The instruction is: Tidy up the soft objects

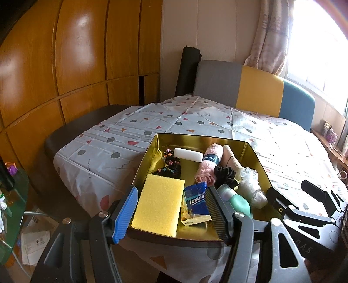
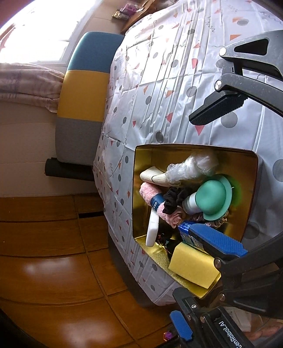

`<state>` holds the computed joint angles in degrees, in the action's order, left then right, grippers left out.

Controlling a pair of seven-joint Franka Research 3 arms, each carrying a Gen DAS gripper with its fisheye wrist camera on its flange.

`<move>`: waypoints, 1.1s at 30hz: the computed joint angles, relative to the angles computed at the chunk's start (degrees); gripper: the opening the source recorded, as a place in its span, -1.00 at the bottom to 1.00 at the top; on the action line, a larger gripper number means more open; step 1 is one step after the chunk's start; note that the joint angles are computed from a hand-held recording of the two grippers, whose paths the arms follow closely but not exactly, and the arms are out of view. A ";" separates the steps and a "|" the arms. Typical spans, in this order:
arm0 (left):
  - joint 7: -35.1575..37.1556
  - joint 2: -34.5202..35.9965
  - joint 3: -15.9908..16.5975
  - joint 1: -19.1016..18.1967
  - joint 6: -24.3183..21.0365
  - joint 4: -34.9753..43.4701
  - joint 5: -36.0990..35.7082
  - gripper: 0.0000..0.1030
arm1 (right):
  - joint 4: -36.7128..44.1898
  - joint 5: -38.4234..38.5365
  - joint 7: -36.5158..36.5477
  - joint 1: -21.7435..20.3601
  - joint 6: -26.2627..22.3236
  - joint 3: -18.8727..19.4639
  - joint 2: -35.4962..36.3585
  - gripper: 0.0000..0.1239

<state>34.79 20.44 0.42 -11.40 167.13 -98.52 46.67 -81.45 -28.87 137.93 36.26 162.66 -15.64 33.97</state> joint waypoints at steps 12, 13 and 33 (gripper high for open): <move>1.36 0.18 -0.39 0.34 -0.10 0.03 -1.39 0.26 | -0.31 -0.28 0.23 0.19 -0.03 -0.21 -0.16 0.49; 1.37 0.24 -0.34 0.26 -0.20 0.12 -1.43 0.26 | -0.28 -0.29 0.38 0.24 -0.12 -0.26 -0.15 0.49; 2.23 0.33 -0.32 0.07 -0.57 -0.18 -2.33 0.26 | -0.50 -0.15 0.35 0.13 -0.09 0.02 -0.24 0.50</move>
